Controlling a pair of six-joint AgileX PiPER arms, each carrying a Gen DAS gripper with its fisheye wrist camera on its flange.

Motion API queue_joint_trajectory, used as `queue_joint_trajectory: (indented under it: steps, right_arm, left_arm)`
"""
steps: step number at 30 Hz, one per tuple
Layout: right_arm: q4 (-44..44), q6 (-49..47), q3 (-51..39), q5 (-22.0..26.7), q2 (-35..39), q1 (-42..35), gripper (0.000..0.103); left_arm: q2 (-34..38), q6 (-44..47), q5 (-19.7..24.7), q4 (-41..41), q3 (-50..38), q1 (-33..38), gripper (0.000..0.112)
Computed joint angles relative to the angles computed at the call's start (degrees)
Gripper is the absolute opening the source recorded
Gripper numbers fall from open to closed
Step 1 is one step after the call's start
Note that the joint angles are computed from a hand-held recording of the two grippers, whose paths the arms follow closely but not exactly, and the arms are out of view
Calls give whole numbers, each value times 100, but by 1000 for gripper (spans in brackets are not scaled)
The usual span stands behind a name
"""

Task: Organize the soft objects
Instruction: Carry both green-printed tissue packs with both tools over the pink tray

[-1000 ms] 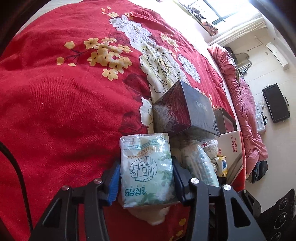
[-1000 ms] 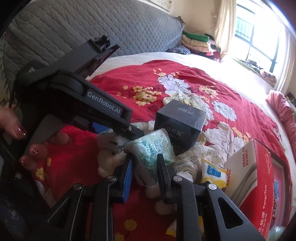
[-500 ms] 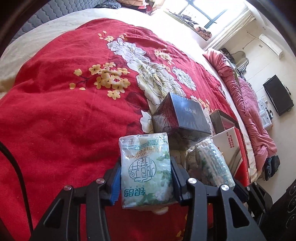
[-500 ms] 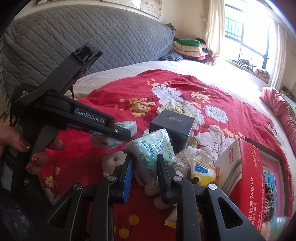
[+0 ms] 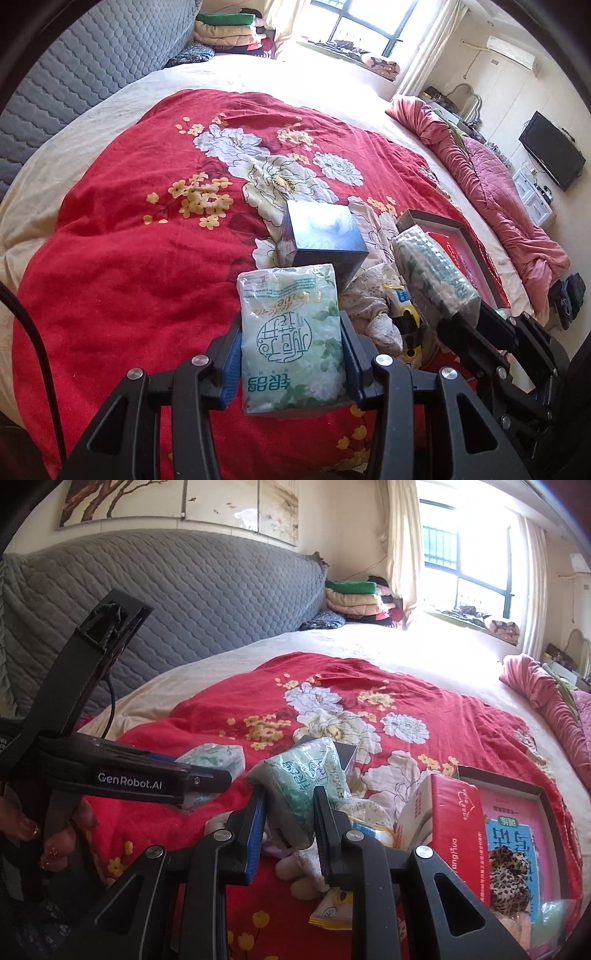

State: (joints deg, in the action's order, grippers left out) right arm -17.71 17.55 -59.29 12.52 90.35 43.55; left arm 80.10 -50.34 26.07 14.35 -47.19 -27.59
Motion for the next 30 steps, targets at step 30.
queue_joint_trajectory:
  steps: [30]
  right_arm:
    - [-1347, 1695, 950, 383, -2184, -651, 25]
  left_arm:
    - [966, -1044, 1954, 1508, -2505, -2212, 46]
